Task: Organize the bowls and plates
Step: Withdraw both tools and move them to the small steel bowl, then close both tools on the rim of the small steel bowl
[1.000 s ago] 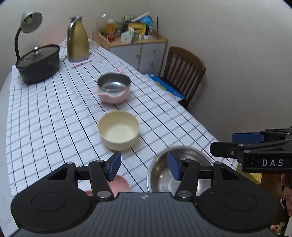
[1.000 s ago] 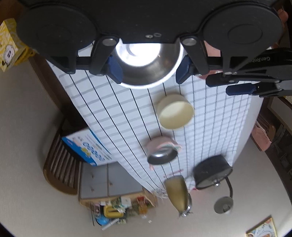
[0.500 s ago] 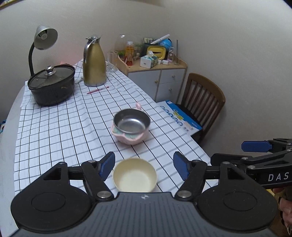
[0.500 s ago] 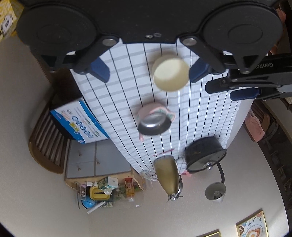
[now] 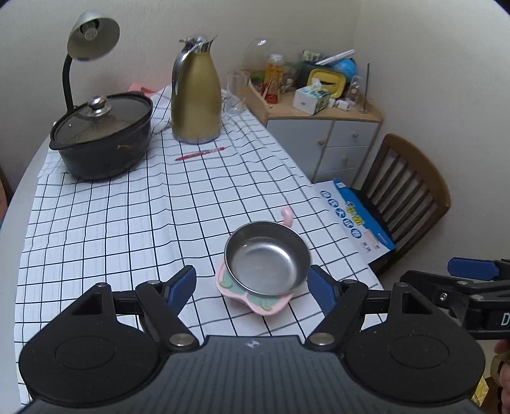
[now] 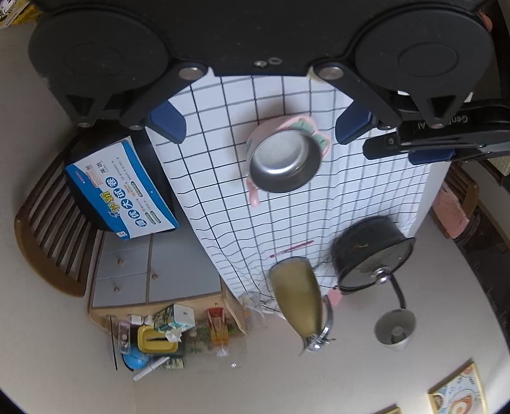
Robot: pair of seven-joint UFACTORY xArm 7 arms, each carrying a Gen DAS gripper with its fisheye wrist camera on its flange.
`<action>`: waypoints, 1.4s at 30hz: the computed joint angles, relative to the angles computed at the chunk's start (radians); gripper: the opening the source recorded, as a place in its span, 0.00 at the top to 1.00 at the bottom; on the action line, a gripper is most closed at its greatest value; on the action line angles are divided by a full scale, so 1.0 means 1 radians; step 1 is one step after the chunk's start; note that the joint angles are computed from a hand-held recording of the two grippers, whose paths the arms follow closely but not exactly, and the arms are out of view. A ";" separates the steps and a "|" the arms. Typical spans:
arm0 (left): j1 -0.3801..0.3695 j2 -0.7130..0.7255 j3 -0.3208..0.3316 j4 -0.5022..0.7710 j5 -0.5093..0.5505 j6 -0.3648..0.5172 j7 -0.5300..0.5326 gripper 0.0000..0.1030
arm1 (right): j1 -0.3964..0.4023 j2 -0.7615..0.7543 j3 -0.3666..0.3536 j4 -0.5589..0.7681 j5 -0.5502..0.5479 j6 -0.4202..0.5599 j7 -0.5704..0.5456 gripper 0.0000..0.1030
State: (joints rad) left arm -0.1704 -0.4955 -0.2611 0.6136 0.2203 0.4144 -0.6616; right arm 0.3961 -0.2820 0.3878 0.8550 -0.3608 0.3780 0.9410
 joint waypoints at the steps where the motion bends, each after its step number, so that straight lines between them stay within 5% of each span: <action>1: 0.015 0.032 -0.006 0.017 0.011 -0.002 -0.006 0.26 | -0.005 0.024 -0.006 0.013 0.001 -0.004 -0.007 0.03; 7: 0.063 0.212 -0.008 0.105 0.097 -0.012 -0.076 0.26 | -0.012 0.181 -0.050 0.102 -0.036 -0.016 0.004 0.03; 17: 0.010 0.440 0.080 0.221 0.207 -0.030 -0.156 0.26 | 0.088 0.428 -0.172 0.275 -0.002 -0.001 -0.026 0.05; 21: -0.016 0.492 0.118 0.239 0.285 -0.052 -0.225 0.26 | 0.111 0.503 -0.198 0.337 0.055 0.029 -0.062 0.15; 31: -0.064 0.572 0.175 0.283 0.269 -0.053 -0.211 0.28 | 0.151 0.581 -0.232 0.398 0.117 0.040 -0.125 0.30; 36: -0.073 0.596 0.184 0.297 0.221 -0.053 -0.174 0.47 | 0.155 0.606 -0.229 0.417 0.149 0.050 -0.155 0.50; 42: -0.089 0.610 0.191 0.312 0.213 -0.039 -0.161 0.66 | 0.171 0.618 -0.230 0.425 0.163 0.062 -0.167 0.61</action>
State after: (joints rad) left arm -0.2592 0.1146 -0.0697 0.9256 0.4328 0.3757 -0.8229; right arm 0.5674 0.3357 0.1576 1.2800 -0.1983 0.4396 0.7745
